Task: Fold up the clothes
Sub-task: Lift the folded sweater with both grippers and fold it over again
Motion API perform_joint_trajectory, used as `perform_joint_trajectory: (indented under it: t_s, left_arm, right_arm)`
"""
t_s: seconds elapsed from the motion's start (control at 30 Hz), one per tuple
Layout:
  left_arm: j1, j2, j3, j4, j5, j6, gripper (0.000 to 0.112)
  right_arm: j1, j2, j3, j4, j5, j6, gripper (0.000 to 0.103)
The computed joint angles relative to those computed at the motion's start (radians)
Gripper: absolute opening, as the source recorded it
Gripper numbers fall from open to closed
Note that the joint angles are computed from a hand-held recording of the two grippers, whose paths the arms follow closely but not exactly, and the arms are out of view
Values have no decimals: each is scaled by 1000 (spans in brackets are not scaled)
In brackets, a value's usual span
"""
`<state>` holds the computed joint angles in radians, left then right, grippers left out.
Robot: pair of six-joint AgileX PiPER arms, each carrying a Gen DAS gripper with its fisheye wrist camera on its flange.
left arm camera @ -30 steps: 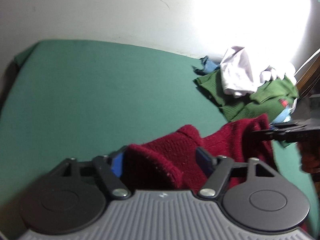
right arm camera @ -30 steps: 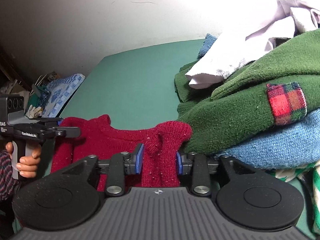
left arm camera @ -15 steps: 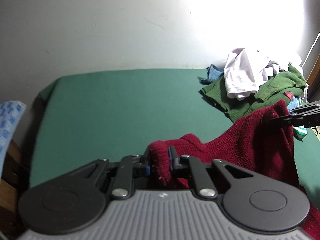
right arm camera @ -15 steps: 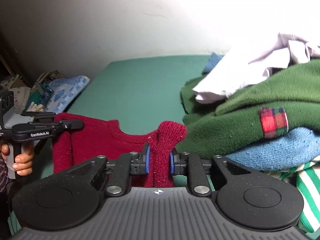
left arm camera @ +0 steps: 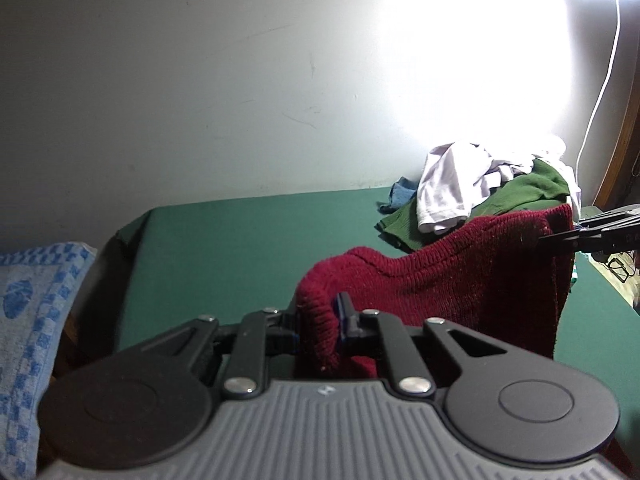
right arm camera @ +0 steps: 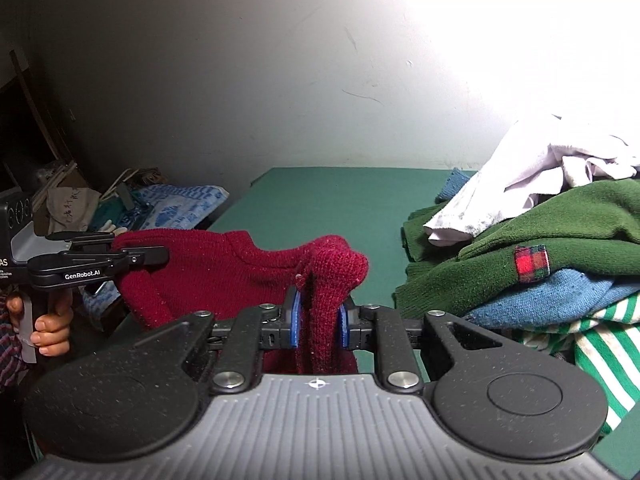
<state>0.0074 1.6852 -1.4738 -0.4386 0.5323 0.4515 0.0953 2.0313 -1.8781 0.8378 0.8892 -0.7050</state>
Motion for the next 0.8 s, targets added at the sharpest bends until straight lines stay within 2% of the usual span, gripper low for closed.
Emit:
perform_joint_trajectory:
  t_s: [0.2,0.43,0.63,0.7,0.8]
  left_arm:
    - [10,-138,121,-24,-17,27,10]
    - [4,-275,254,-16,-24,29,10]
    - [42,-401,357,-119,35,79,9]
    - [41,-439,391,-113,45,72,4]
    - [37,-491,442,-107,63,61,3]
  right_arm:
    - [-20,-154,213,80,-44,-116,19]
    - [-46,-308,407,130,-41,-227,19]
    - [-51,-425,538,117,-29,-262,19]
    - [-52,-462,581,107,-25,-263,19]
    - [-49,-523,645,79,-16,-259,19]
